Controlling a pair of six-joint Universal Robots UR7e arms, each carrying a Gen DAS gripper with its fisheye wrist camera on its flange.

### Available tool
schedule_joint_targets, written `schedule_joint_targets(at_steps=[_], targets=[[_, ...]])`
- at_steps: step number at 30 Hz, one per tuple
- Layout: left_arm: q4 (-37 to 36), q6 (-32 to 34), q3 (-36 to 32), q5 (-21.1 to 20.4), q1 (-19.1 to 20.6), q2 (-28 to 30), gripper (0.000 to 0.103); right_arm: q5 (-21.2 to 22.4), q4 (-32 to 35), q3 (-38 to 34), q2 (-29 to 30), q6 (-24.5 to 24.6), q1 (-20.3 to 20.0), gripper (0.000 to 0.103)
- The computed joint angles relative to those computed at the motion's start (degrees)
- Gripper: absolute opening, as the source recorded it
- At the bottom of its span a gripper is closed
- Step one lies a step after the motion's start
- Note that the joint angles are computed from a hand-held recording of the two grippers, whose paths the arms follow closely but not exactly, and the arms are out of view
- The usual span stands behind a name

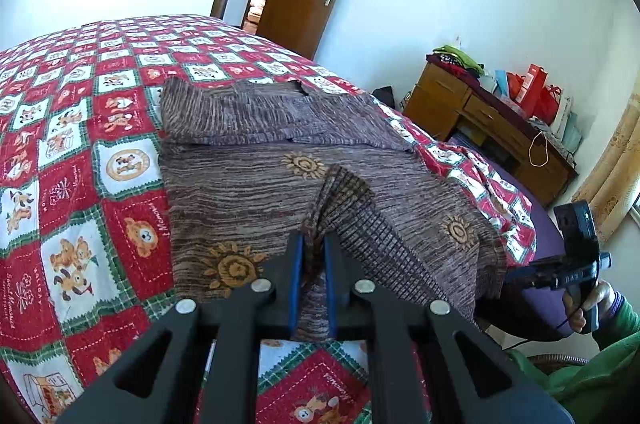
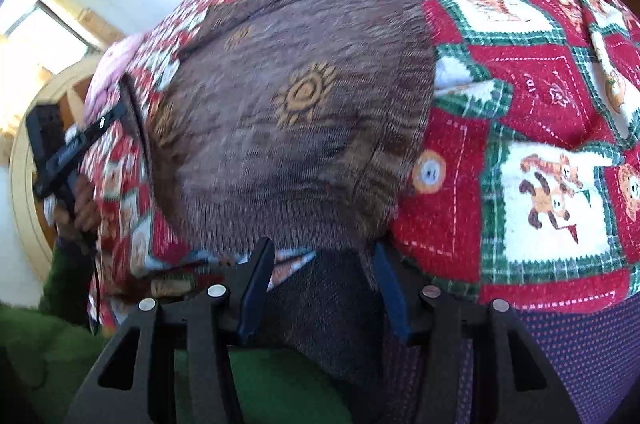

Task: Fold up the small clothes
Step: 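Lift the hem with both grippers and fold it toward the collar, then lay the folded hem onto the collar and release with both grippers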

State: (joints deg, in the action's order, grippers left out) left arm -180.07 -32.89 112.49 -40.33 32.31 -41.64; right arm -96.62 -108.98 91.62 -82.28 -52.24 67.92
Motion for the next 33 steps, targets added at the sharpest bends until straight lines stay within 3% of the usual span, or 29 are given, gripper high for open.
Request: schedule_joint_targets(at_steps=[4,5,6,7,8,12,14,18,21,25,27,30,32,33], targets=[[-1.02,-1.12,0.78,0.03,-0.05,-0.17,0.011,2.56,2.95,-1.97,1.42,4.54,-0.48,0.051],[-1.12,-1.45,0.91,0.08,0.03,-0.22,0.011,1.85,2.05,-1.34,1.43,5.34,0.11,0.039],[-1.12,-1.87,0.99,0.16,0.06,-0.24,0.011,0.34,0.63,-0.65,1.42,5.45,0.54,0.016],[-1.1,-2.27,1.1,0.18,0.13,-0.29,0.011,-2.18,-1.63,0.29,1.52,5.47,1.03,0.005],[-1.1,-2.46,1.17,0.14,0.17,-0.33,0.011,-3.17,-2.45,0.52,1.98,6.0,1.42,0.003],[-0.75,-3.24,1.45,0.35,0.19,-0.7,0.011,0.84,3.02,-3.2,3.51,8.92,-0.14,0.003],[-1.68,-3.27,1.66,0.51,0.25,-1.04,0.011,7.3,8.48,-6.42,4.07,8.85,-0.81,0.003],[-1.0,-3.28,0.7,2.34,0.9,-1.84,0.011,15.54,13.48,-12.24,6.57,8.43,0.42,0.003],[2.63,-5.46,-1.0,4.84,1.99,-2.24,0.011,20.88,14.44,-17.5,10.07,9.29,1.95,0.003],[5.07,-8.73,-3.28,7.17,5.18,-1.95,0.011,23.86,10.92,-24.42,16.76,13.39,3.52,0.003],[7.98,-10.99,-4.76,8.04,7.04,-1.37,0.011,23.63,8.06,-26.92,20.13,15.74,3.73,0.005],[12.42,-14.29,-6.53,7.57,8.93,-0.41,0.011,17.59,1.94,-27.04,22.37,17.29,4.87,0.005],[14.7,-15.68,-7.25,7.23,9.59,0.29,0.011,13.72,-2.32,-25.13,21.69,14.69,5.66,0.009],[15.83,-16.19,-7.45,7.37,9.67,0.56,0.011,12.56,-3.3,-24.99,21.49,12.75,5.74,0.017]])
